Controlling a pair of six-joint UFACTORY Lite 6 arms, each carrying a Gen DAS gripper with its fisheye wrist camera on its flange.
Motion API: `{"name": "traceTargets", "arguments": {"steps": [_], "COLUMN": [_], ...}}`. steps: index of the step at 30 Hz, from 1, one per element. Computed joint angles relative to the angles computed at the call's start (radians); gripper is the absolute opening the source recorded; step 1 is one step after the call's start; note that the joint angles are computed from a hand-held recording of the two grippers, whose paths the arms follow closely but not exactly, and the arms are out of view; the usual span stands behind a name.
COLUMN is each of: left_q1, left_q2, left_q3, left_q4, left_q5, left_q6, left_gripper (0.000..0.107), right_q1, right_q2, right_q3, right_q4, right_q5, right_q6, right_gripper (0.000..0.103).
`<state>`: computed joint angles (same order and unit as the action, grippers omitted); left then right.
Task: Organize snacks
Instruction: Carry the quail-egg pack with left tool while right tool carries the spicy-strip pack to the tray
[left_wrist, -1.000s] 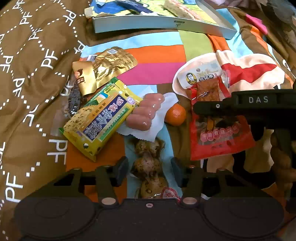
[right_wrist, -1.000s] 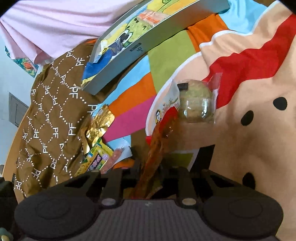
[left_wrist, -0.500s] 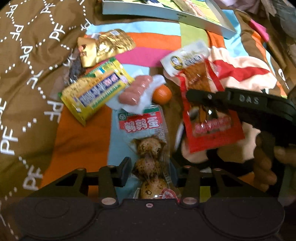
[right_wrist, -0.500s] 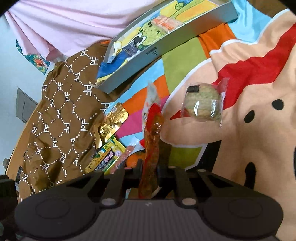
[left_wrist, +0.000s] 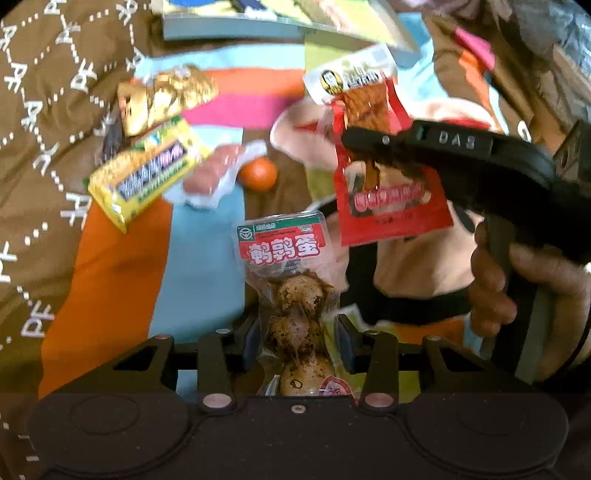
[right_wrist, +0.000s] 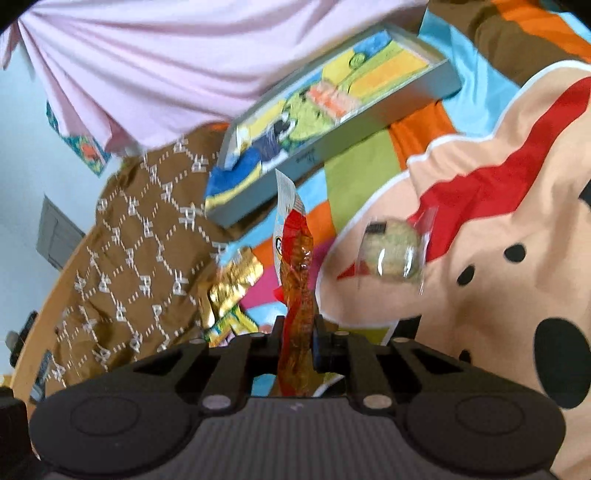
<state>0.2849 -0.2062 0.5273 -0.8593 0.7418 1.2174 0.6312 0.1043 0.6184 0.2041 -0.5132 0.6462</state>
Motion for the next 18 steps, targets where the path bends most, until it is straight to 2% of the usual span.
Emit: {"name": "traceTargets", "arguments": {"steps": [5,11,18], "left_q1": [-0.041,-0.146,-0.278], "left_q2": [-0.019,0.032,0.175], "left_q3": [0.055,0.186,0.370], "left_q4": [-0.077,-0.219,-0.481], "left_q5": [-0.020,-0.120,-0.260], "left_q6": [-0.022,-0.027,0.013], "left_gripper": [0.044,0.044,0.045], "right_q1": [-0.004,-0.005,-0.034], "right_q2": [-0.039,-0.083,-0.033], "right_q3": [-0.032,-0.083,-0.064], "right_q4": [0.056,0.146,0.241], "right_q5": [-0.078,-0.224,-0.391], "right_q6": [-0.049,-0.128,-0.210], "right_gripper": [0.015,0.015,0.015]}}
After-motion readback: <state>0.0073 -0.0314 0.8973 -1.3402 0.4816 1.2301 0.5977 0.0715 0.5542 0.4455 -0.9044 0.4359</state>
